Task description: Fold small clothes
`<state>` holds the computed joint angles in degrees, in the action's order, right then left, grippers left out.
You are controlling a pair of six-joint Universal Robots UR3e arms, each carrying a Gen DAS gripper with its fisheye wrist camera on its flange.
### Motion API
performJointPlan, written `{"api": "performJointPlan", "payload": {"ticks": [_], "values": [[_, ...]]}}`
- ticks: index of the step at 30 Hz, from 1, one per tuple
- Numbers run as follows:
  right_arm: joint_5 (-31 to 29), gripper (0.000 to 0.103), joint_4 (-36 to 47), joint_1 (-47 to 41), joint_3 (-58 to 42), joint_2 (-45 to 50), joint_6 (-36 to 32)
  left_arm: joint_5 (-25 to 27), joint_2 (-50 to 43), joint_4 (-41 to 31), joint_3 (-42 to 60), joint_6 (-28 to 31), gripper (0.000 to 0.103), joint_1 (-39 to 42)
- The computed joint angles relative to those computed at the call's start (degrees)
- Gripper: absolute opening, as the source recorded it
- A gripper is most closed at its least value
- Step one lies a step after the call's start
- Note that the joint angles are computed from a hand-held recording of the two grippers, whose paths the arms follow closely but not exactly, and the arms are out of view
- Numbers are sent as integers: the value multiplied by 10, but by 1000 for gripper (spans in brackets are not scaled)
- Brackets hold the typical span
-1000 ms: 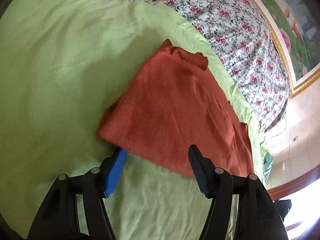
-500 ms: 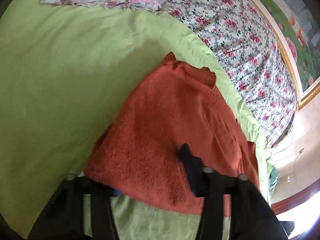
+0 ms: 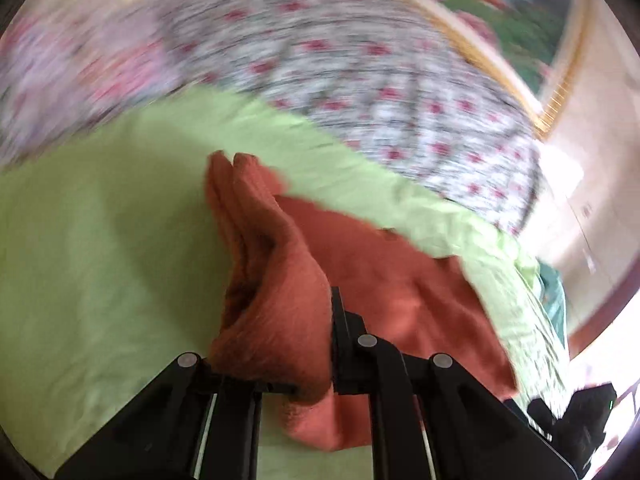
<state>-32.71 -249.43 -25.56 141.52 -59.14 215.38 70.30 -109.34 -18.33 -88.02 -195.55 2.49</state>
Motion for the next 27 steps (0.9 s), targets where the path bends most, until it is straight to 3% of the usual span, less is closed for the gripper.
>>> {"api": "performJointPlan", "payload": {"ticks": [7, 11, 15, 16, 20, 27], "values": [[132, 56, -17, -180, 62, -61, 29, 30, -127, -57, 222, 65, 9, -148], [172, 56, 127, -243, 74, -119, -51, 45, -233, -131, 359, 100, 9, -215], [150, 56, 306, -219, 11, -151, -125, 94, -314, -202, 450, 132, 13, -257], [140, 56, 345, -206, -12, -155, -138, 94, -318, -212, 451, 135, 15, -259], [101, 56, 457, -136, -113, -141, -175, 51, -289, -181, 382, 133, 36, -248], [-9, 56, 684, -23, -311, -98, -247, -46, -172, -145, 216, 137, 41, -198]]}}
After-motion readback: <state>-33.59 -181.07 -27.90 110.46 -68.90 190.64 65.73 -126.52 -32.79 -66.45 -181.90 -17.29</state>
